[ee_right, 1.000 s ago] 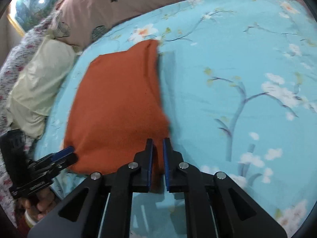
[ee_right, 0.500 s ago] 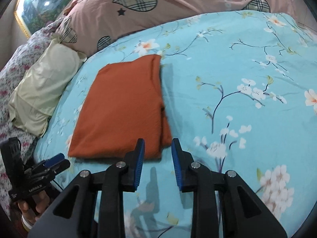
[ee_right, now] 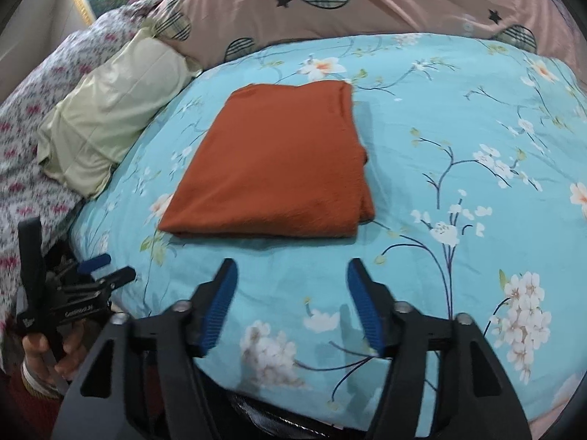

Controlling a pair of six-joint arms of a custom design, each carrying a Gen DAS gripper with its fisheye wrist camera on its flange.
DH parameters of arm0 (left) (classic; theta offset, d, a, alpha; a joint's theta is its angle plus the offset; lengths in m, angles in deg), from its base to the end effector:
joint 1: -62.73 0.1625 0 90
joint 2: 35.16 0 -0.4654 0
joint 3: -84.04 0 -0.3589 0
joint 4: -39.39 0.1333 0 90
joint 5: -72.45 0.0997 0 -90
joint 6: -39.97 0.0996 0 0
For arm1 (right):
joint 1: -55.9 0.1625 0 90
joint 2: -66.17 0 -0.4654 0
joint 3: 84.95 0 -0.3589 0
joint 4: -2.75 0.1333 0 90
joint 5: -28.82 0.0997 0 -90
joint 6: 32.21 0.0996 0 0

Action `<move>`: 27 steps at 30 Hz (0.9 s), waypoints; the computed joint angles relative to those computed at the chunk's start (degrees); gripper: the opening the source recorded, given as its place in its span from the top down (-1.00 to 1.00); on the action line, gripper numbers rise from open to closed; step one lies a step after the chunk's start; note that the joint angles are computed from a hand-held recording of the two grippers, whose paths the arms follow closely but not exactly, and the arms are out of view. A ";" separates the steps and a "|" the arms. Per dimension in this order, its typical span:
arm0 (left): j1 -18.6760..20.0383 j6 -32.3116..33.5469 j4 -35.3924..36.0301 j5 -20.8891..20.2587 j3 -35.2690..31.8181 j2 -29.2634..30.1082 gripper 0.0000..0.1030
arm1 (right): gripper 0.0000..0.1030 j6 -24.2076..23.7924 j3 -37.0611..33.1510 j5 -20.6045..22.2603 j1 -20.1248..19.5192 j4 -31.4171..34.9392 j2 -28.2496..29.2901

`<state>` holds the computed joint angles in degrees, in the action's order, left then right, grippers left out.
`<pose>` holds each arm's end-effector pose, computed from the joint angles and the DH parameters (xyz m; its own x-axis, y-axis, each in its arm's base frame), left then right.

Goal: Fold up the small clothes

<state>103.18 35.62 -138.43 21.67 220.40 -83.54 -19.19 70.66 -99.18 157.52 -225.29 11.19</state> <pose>-0.1932 -0.4227 0.0743 -0.5576 0.5398 -0.6307 0.7208 0.6917 -0.0452 0.1365 -0.3065 0.1891 -0.8615 0.3776 0.3396 0.0350 0.7112 -0.7021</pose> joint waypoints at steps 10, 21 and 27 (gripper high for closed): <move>-4.74 2.41 -2.77 6.86 0.57 -0.05 -0.68 | -0.69 -1.47 -1.48 -1.89 3.51 6.52 -2.60; -5.65 3.49 -5.58 7.14 -1.30 2.51 -0.80 | -0.74 -2.39 -1.03 0.01 0.23 3.38 -0.57; -4.62 1.63 -2.97 6.38 -2.60 3.81 -0.80 | -0.74 -2.35 -1.69 1.55 -1.27 3.19 1.56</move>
<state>98.56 37.25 -141.41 28.06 217.81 -79.73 -21.54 68.97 -97.64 156.25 -222.10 12.75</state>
